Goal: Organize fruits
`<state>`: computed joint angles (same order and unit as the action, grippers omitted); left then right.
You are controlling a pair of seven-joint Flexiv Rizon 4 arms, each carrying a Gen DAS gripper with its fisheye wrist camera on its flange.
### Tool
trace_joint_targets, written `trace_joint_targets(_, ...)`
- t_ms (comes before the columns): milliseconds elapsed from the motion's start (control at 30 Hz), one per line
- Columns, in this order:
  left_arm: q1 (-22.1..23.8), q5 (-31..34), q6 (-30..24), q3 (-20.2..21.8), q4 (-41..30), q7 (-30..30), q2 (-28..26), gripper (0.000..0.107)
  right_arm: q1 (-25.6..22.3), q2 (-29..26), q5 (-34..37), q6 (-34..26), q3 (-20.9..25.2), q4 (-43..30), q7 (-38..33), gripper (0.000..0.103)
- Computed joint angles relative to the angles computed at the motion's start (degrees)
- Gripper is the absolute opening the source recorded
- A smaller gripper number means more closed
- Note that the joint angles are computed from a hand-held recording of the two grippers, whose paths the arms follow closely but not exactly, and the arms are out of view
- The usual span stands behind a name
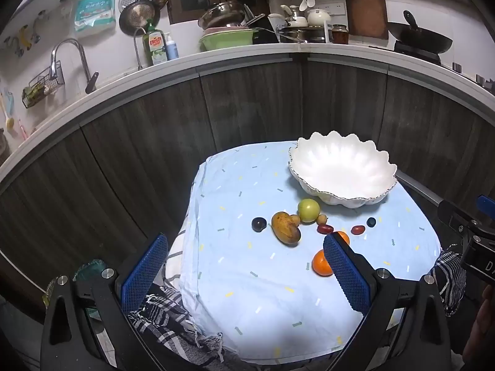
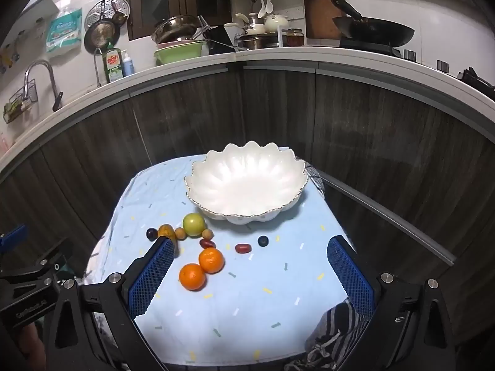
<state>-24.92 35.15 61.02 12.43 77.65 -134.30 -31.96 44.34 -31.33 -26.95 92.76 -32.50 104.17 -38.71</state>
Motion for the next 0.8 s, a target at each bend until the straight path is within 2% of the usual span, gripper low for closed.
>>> trace_joint_targets(433,0.67,-0.42,2.26,0.19,1.82,0.81,1.07,0.103,2.27,0.31,-0.85,-1.49,-1.76,-0.76,1.88,0.101)
trace_joint_targets(467,0.48,-0.29,2.12,0.34,1.71,0.47,1.04,0.103,2.95,0.64,-1.36,0.16,-3.01,0.73,2.29,0.101)
trace_joint_targets(567,0.42,-0.28,2.14,0.27,1.74,0.26,1.18,0.103,2.27,0.56,-0.19,1.14,-2.5,0.9,0.97,0.101)
trace_joint_targets(800,-0.11,0.17,1.24,0.25,1.3,-0.42,1.22,0.103,4.04,-0.06,3.11,1.76,-4.14,1.3,-1.15,0.101)
